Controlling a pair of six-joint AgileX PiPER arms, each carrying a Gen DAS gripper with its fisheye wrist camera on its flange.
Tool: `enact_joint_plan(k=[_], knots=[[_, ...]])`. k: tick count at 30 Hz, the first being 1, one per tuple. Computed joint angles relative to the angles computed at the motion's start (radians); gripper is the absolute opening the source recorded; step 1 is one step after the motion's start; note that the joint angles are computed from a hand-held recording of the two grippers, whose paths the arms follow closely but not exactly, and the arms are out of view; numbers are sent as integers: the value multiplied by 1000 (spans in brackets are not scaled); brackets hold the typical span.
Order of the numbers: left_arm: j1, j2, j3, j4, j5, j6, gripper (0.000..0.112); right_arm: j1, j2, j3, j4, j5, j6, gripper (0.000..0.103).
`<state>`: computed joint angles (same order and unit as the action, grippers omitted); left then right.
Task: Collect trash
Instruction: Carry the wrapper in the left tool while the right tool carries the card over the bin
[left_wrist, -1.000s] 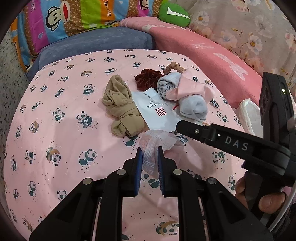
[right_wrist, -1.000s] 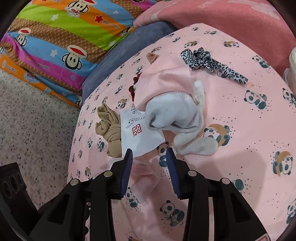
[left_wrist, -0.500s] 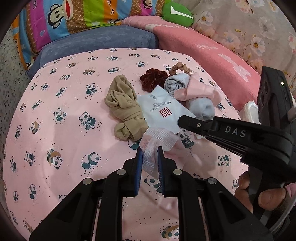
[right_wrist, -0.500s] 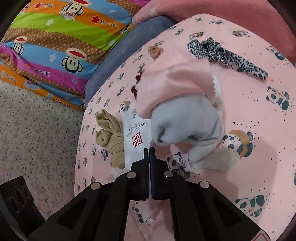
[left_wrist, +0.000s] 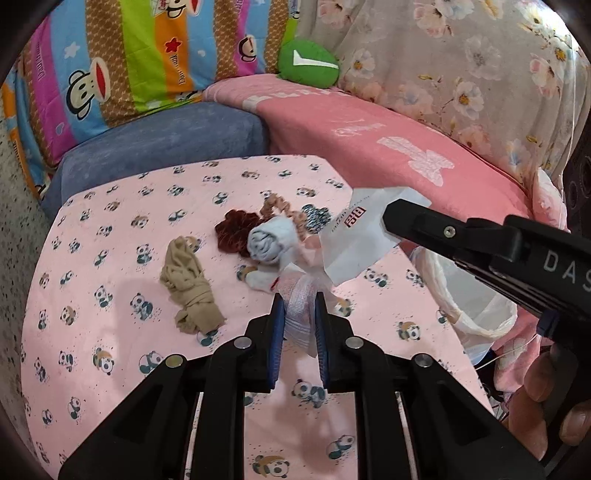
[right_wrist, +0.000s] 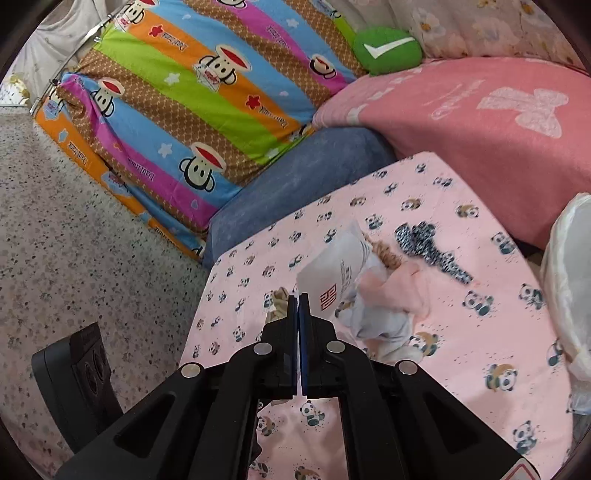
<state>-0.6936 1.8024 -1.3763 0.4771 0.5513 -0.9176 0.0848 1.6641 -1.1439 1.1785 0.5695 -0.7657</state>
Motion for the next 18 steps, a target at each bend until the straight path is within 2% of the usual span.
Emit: enact_joint_plan(k=[8,18], knots=[[-102,119,-263,-14,83,82,16,-245,-148,92,-7,61,-42,4],[-201,381,-700,-72,233,238,16,-559,-151,132,-10,170,-137,4]])
